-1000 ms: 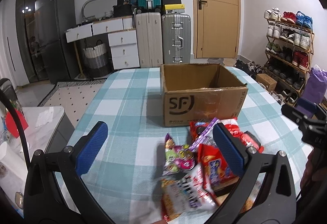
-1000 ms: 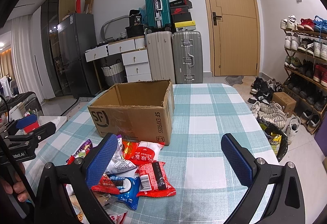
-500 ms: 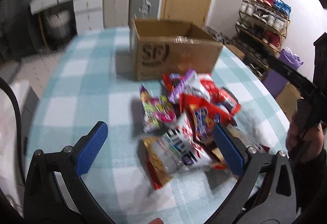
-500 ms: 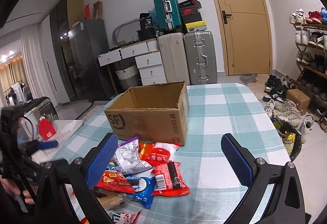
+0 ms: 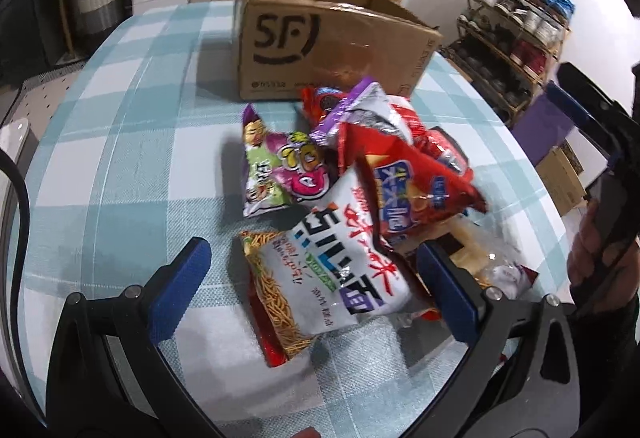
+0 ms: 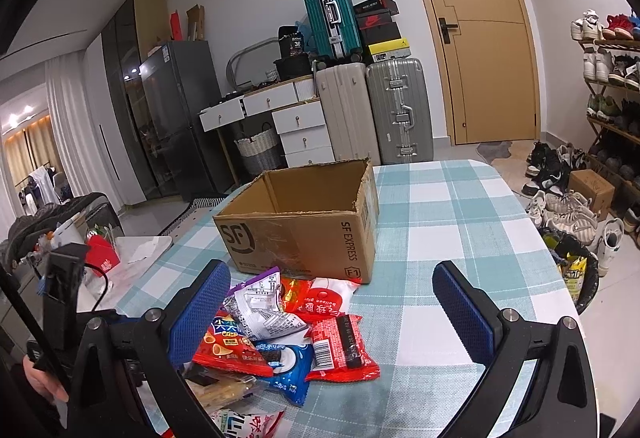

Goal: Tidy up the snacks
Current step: 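Lower the left gripper onto the white noodle-snack bag and close it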

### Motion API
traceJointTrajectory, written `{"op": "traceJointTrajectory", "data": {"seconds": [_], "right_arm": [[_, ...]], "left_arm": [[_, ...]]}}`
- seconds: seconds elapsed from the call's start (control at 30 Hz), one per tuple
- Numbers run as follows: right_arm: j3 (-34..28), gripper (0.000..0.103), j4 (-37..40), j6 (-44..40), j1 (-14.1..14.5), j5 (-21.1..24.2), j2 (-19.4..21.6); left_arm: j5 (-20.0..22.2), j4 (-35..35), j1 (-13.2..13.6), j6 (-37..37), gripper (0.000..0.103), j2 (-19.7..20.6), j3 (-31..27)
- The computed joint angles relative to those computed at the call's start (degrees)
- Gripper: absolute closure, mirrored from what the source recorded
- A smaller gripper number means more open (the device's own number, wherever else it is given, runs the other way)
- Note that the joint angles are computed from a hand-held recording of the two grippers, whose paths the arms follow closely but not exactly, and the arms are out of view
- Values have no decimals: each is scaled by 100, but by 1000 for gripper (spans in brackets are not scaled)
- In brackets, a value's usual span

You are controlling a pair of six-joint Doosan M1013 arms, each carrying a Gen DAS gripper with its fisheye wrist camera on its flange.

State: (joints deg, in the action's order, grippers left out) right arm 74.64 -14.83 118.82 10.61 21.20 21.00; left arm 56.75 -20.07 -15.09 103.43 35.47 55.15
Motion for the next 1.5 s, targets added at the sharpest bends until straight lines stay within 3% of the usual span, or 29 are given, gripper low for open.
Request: {"op": "traceJointTrajectory", "data": {"seconds": [0.33, 0.47, 0.53, 0.63, 0.77, 1.0, 1.1, 1.5], "right_arm": [[-22, 0, 159, -137, -16, 31, 16], [-36, 0, 159, -101, -14, 53, 28], [-46, 0, 204, -131, -23, 63, 37], [-44, 0, 228, -143, -30, 75, 40], [-46, 0, 236, -147, -32, 83, 42], [-25, 0, 305, -165, -48, 83, 42], [-23, 0, 374, -198, -63, 95, 47], [-46, 0, 546, -327, -91, 154, 70]], "left_arm": [[611, -505, 193, -495, 1, 291, -345], [732, -971, 332, -593, 18, 374, -408], [726, -1044, 350, -534, 19, 378, -394], [744, -1106, 349, -387, 29, 397, -408], [547, -1235, 353, -196, 39, 299, -264], [406, -1339, 378, -117, 47, 210, -127], [163, -1297, 389, -128, 52, 109, 11], [-122, -1747, 533, 57, 53, -52, 275]]}}
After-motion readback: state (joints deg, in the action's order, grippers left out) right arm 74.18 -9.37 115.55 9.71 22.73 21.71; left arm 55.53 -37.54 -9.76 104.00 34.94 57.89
